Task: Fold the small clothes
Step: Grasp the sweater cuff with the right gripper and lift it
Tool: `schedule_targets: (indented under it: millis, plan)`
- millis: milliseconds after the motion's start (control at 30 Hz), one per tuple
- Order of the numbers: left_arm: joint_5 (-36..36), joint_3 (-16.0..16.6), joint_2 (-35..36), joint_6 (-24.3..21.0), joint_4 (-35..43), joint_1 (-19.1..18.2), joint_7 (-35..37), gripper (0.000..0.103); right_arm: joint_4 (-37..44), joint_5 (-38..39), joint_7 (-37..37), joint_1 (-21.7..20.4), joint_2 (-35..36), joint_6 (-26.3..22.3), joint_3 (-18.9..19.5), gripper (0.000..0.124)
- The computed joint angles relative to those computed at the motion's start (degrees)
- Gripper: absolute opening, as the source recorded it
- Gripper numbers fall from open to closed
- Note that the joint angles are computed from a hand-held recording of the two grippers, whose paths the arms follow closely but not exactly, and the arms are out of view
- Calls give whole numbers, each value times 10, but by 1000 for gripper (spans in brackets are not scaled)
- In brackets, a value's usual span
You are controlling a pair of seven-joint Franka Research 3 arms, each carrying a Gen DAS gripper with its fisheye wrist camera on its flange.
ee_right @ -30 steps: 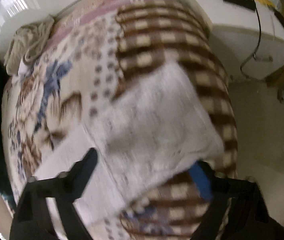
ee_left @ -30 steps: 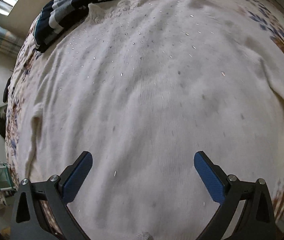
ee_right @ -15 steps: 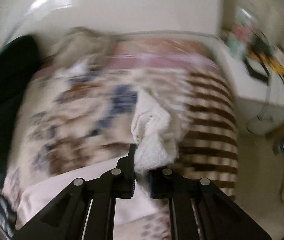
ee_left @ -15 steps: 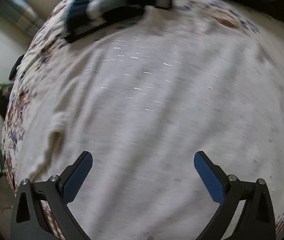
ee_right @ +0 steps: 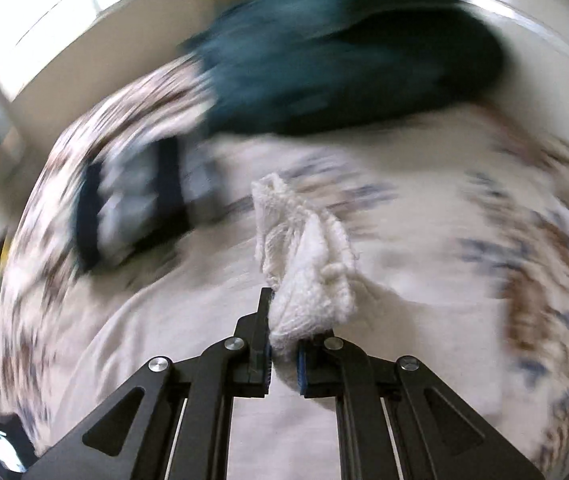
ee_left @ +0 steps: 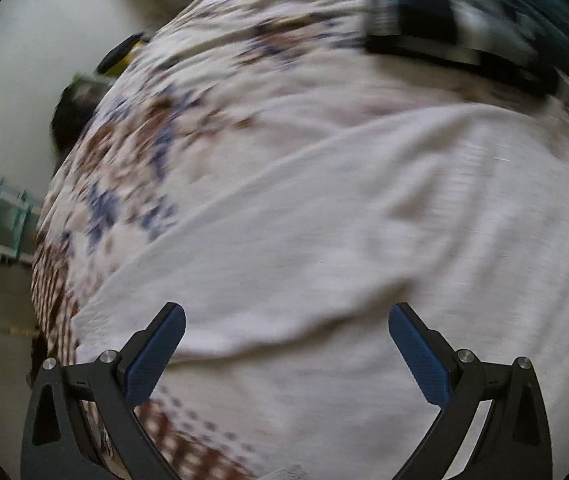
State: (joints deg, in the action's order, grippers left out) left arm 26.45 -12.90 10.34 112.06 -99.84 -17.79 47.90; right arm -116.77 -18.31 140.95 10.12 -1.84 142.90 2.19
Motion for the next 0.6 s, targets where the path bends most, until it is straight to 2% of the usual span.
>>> schedule_targets:
  millis: [167,367,433,467,533,600]
  plan:
    - [-4,19,-30,1,-57,31,-22,103,196,15,-51,87,197,-74,32,9]
    - [-9,30,-49,16,-103,65,-35,103,296,23,-69,166,285,-135,14,9]
    - [-12,32,-56,20,-114,74,-40,103,303,55,-96,164,292,-156,8,9]
    - [-20,34,-62,23,-122,80,-40,103,298,82,-105,159,289,-157,8,13]
    - [-48,35,-80,27,-139,89,-45,103,253,160,-129,135,260,-121,19,21]
    - [-95,42,-115,43,-172,104,-52,103,190,252,-161,108,212,-82,33,64]
